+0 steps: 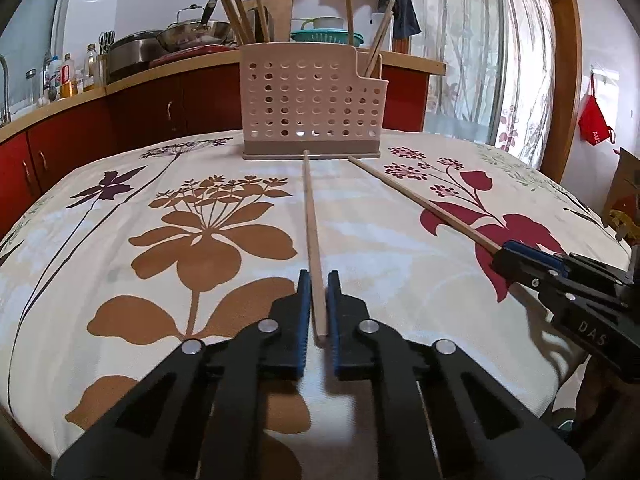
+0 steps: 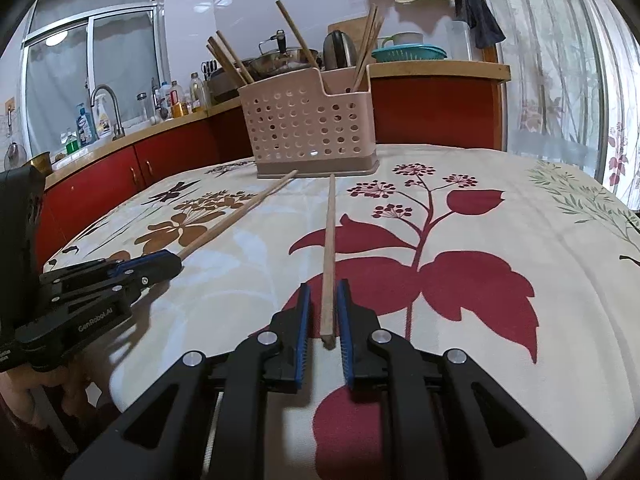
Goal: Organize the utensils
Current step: 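Close the right gripper on a chopstick while the left gripper grasps the other, then lift both chopsticks upright and carry them above the beige holder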
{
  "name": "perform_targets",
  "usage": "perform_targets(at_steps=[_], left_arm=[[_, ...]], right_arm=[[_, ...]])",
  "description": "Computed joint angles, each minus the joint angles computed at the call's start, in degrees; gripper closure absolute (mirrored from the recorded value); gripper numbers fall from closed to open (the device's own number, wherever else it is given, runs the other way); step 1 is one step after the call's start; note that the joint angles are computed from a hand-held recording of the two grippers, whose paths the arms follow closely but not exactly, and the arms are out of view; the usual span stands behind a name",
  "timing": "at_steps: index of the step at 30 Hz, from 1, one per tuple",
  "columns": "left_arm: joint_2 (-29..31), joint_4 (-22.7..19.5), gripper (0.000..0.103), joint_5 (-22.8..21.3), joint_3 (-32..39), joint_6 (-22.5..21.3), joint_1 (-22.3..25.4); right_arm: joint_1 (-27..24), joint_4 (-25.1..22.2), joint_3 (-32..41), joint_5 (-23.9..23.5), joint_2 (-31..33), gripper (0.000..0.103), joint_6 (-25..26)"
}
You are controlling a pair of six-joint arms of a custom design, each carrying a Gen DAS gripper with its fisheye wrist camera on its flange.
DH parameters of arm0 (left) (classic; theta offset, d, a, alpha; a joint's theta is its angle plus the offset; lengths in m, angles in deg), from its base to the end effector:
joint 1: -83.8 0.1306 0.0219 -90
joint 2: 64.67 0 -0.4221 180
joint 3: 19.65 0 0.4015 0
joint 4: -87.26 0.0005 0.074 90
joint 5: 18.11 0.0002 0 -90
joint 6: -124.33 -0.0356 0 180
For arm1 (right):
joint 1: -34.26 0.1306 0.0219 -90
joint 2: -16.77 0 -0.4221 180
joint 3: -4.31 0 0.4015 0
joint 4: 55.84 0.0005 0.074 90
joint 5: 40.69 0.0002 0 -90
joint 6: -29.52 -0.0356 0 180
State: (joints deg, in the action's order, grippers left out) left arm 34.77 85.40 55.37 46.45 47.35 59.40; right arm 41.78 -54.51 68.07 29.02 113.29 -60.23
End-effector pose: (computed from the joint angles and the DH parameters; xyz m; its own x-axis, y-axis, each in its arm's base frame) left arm 0.4728 -0.2039 0.2638 -0.5530 0.0137 -0.8331 0.0614 0.9978 -0.0244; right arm 0.4932 0.0770 0.2765 -0.5152 -0.0721 -0.8541 -0.4184 0.8909 0.1771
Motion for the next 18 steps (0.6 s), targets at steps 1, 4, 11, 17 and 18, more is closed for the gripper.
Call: perform_targets(at_steps=[1, 4, 11, 17, 18], left_arm=[[-0.08, 0.00, 0.096, 0.48, -0.03, -0.10, 0.08], [-0.41, -0.42, 0.096, 0.89, -0.12, -0.04, 0.10], [-3.24, 0.69, 0.096, 0.02, -1.66, -0.90, 0.09], [-6.49, 1.89, 0.096, -0.90, -2.80, -1.63, 0.35], [-7.03, 2.14, 0.096, -1.11, -2.95, -1.78, 0.35]], right_arm=[[-0.01, -0.17, 0.06, -0.07, -0.01, 0.094, 0.10], [0.09, -0.04, -0.14, 0.41, -0.50, 0.095, 0.42], [0.53, 0.94, -0.70, 1.02, -2.71, 0.095, 0.77], [0.41, 1.87, -0.56, 1.62, -5.00, 0.096, 0.59], [0.35, 2.00, -0.43, 1.80, -5.51, 0.096, 0.54]])
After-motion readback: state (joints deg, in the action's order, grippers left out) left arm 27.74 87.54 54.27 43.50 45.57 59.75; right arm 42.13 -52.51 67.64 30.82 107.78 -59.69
